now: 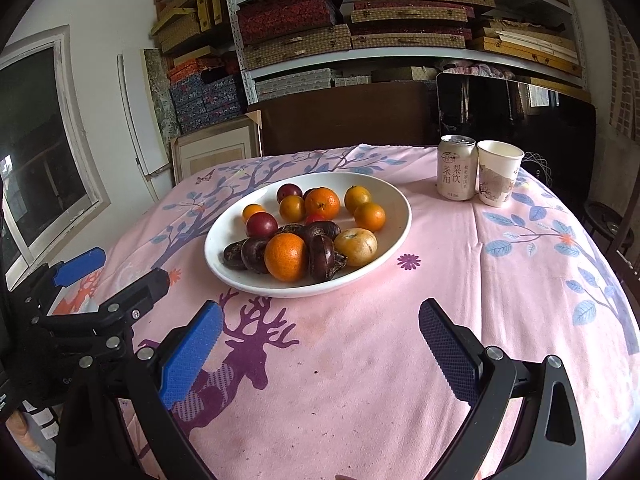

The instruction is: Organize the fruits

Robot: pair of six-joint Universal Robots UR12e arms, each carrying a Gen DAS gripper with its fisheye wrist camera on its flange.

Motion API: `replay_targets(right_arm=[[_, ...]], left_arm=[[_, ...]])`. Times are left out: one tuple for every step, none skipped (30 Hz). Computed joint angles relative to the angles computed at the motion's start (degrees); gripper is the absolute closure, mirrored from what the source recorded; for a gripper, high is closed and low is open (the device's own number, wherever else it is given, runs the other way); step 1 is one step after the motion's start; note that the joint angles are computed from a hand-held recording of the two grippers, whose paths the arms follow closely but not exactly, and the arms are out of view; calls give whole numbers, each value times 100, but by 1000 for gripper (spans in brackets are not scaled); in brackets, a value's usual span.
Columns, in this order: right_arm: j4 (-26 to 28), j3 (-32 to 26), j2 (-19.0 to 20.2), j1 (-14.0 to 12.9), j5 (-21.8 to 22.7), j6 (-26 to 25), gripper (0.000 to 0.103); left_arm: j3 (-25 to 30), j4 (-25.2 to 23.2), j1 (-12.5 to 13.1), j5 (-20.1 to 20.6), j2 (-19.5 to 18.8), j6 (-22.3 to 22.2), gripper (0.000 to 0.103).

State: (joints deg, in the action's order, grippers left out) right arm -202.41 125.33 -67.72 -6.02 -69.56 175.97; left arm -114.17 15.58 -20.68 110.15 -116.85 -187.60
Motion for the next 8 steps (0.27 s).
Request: replay_targets(right_arm=[[-48,3,3,9,-66,21,4],[-57,4,5,7,-88,32,4],[-40,2,2,3,-82,42,4],[-19,1,0,-3,-64,51,4],[6,0,-3,-8,-48,45,4],[36,-6,-4,-6,-41,33,4],[60,-8,-4,-6,-37,25,4],[75,-8,-7,-3,-37,25,4]], left_arm=[[-4,-41,12,-42,10,-20,5],[-1,-79,14,-46,14,-39,5],[5,-113,9,-21,12,-55,5],[11,-146,2,12,10,-67,5],[17,-176,-4,44,9,-78,5],[23,-174,-13,83,0,-72,5],[30,-160,-23,117,-10,-57,5],[37,-144,-33,158,-20,-45,5]])
